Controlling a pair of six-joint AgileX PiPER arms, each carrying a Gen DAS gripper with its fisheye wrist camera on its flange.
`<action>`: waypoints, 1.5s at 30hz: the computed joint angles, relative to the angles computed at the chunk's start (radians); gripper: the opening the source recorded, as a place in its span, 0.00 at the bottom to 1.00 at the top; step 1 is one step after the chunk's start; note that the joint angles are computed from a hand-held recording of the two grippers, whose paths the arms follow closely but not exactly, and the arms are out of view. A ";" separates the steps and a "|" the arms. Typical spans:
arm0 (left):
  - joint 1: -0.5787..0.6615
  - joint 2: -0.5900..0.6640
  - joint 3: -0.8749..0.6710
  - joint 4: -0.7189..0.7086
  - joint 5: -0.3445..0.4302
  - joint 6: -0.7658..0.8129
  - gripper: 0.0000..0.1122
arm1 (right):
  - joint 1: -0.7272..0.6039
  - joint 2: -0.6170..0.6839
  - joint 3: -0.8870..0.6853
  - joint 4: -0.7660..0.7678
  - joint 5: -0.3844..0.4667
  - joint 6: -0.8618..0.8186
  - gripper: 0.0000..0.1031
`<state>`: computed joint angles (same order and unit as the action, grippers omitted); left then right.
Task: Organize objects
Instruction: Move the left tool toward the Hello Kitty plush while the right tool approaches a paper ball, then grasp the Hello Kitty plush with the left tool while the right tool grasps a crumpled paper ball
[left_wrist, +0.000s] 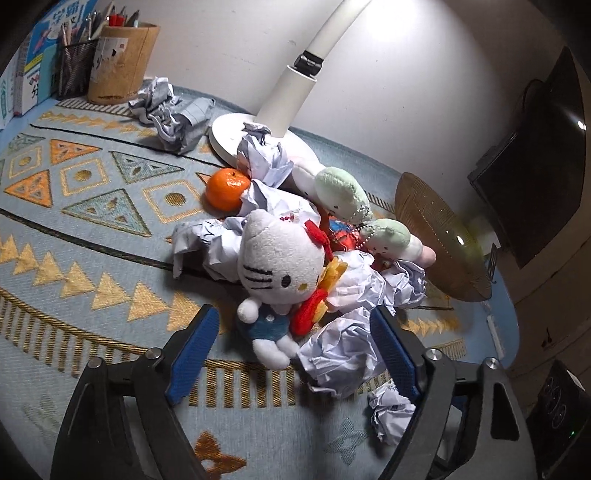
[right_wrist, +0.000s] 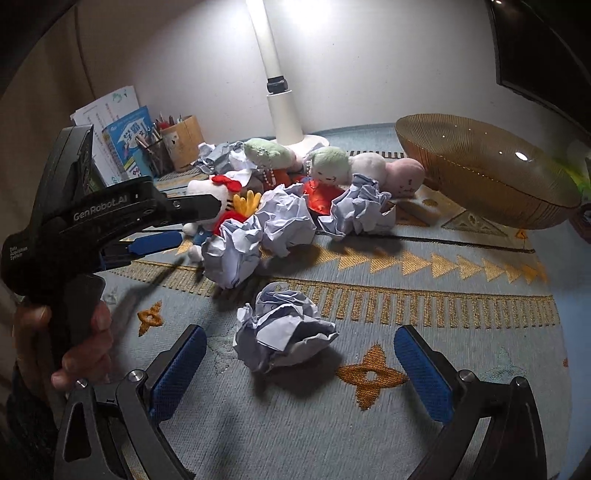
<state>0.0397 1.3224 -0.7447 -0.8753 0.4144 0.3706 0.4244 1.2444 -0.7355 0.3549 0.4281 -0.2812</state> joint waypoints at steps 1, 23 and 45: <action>0.001 0.029 -0.020 -0.018 0.014 0.001 0.65 | -0.017 0.016 -0.020 0.022 0.037 -0.018 0.91; 0.397 -0.292 0.150 0.064 0.443 0.095 0.46 | -0.050 -0.080 -0.009 0.067 0.124 -0.124 0.53; 0.211 -0.302 0.237 0.140 0.183 -0.073 0.56 | -0.217 -0.021 0.053 0.391 0.223 -0.472 0.69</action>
<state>0.2509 1.0201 -0.5074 -0.7356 0.5971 0.2976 0.2078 1.2237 -0.6820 0.7463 0.6513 -0.7536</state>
